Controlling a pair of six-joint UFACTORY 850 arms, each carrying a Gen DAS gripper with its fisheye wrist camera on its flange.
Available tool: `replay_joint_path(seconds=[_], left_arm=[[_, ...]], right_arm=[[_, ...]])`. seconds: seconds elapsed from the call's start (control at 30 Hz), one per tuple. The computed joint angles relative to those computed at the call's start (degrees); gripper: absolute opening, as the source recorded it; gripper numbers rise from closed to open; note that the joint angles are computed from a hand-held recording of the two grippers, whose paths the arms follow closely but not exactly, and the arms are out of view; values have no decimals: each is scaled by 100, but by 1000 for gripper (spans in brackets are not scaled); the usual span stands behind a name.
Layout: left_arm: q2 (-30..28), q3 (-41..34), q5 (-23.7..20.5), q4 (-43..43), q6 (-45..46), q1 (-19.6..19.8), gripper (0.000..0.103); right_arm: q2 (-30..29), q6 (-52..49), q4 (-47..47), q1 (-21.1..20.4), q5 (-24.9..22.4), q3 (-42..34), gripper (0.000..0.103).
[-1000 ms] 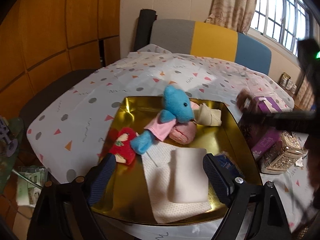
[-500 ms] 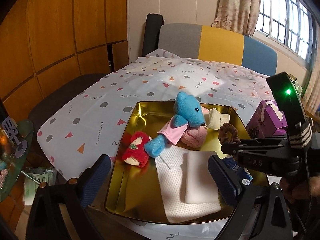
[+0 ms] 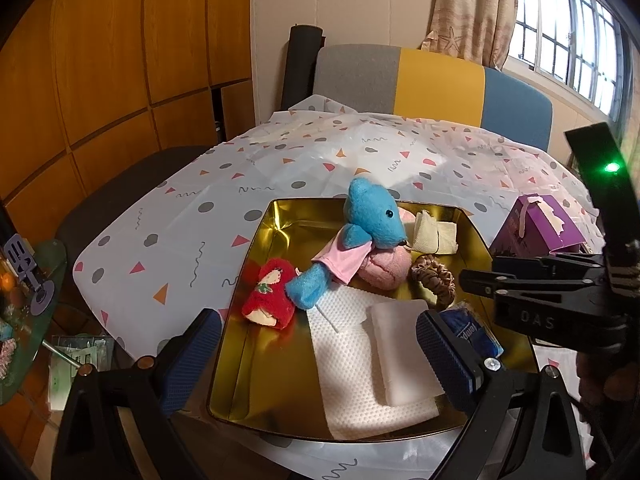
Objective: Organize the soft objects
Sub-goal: 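Move both tools back over the glove and wipes pack on the bed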
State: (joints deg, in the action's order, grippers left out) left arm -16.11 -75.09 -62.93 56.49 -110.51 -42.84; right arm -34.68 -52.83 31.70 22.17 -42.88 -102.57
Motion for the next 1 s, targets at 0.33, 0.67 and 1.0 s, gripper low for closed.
replay_joint_path(seconds=[0.33,0.67,1.0], left_arm=[[-53,-47,82,-96,40,1,99],[-202,-268,33,-188,253,-10,99],[-454,-610,-31,-274,584,-40,99]], right_arm=[[711,-151,-233,-19,1172,862,42],[1342,-763,467,-180,1933,1485,42],[1602,-1609,1393,-382,1911,1669,42]])
